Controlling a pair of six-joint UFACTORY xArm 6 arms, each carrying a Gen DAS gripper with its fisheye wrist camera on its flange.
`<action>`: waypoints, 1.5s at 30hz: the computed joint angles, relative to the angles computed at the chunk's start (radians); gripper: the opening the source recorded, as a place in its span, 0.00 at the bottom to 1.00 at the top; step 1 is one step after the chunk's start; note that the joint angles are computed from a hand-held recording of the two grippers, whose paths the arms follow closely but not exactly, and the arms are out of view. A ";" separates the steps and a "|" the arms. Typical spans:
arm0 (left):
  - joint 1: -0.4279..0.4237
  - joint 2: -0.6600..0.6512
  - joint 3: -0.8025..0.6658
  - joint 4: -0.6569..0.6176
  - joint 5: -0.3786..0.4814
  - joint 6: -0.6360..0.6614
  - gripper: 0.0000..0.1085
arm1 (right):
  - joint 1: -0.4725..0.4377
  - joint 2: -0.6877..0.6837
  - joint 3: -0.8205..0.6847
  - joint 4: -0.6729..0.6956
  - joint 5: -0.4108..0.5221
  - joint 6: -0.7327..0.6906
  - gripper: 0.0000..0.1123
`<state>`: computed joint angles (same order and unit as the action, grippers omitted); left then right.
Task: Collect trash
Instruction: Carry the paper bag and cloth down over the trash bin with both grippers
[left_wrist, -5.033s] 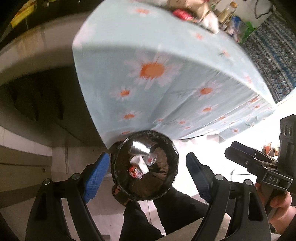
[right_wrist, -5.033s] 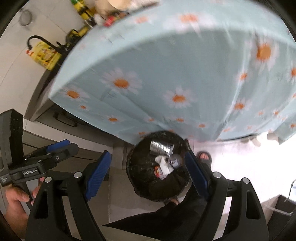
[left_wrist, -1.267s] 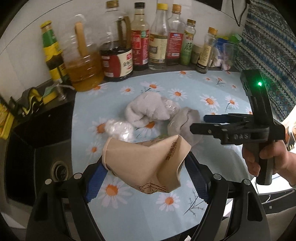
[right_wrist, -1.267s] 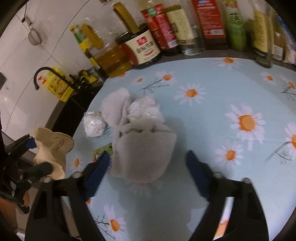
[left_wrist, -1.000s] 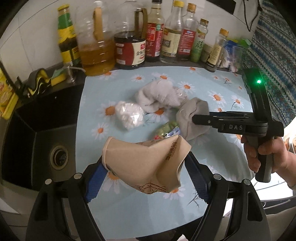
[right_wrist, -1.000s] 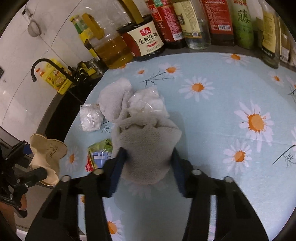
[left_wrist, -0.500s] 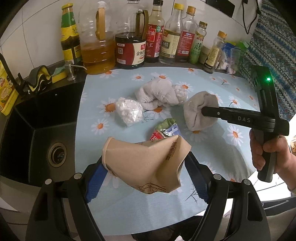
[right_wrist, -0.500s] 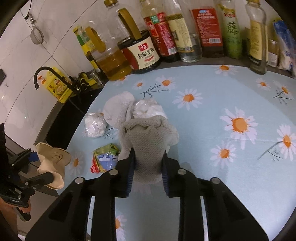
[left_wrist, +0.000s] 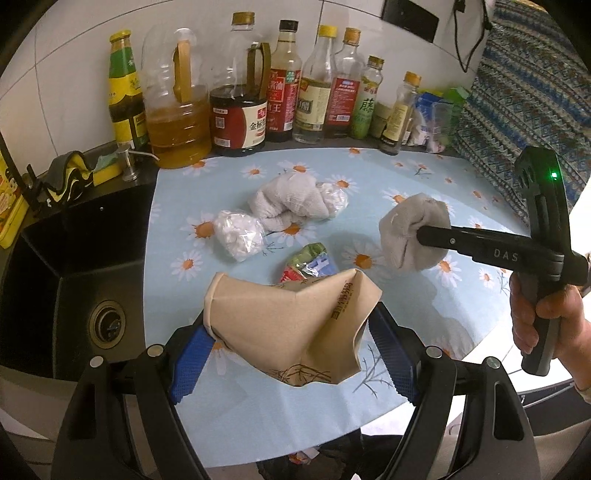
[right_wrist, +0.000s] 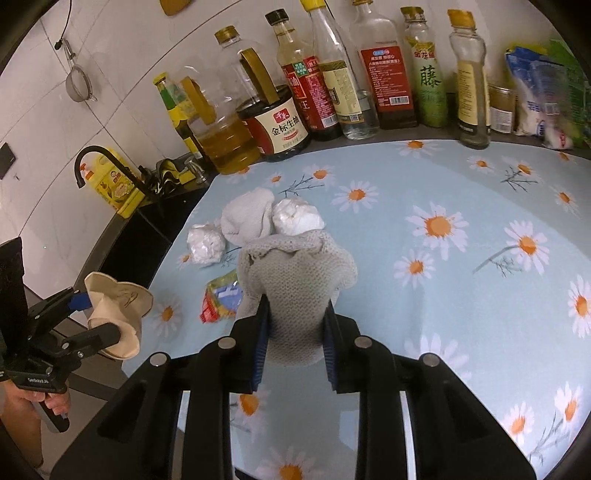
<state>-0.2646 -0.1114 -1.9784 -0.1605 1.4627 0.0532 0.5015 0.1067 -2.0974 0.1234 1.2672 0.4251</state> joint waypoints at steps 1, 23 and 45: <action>0.001 -0.009 0.009 -0.005 -0.002 0.005 0.73 | 0.005 -0.008 0.008 -0.007 -0.001 0.009 0.24; 0.091 -0.303 0.292 -0.136 0.027 0.153 0.73 | 0.289 -0.265 0.290 -0.249 -0.059 0.358 0.25; 0.173 -0.542 0.567 -0.203 0.147 0.210 0.73 | 0.491 -0.385 0.531 -0.292 -0.073 0.578 0.25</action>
<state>-0.0915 -0.6531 -1.4112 -0.3639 1.6101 0.2628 0.9925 -0.2779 -1.5666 -0.1681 1.1946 1.0026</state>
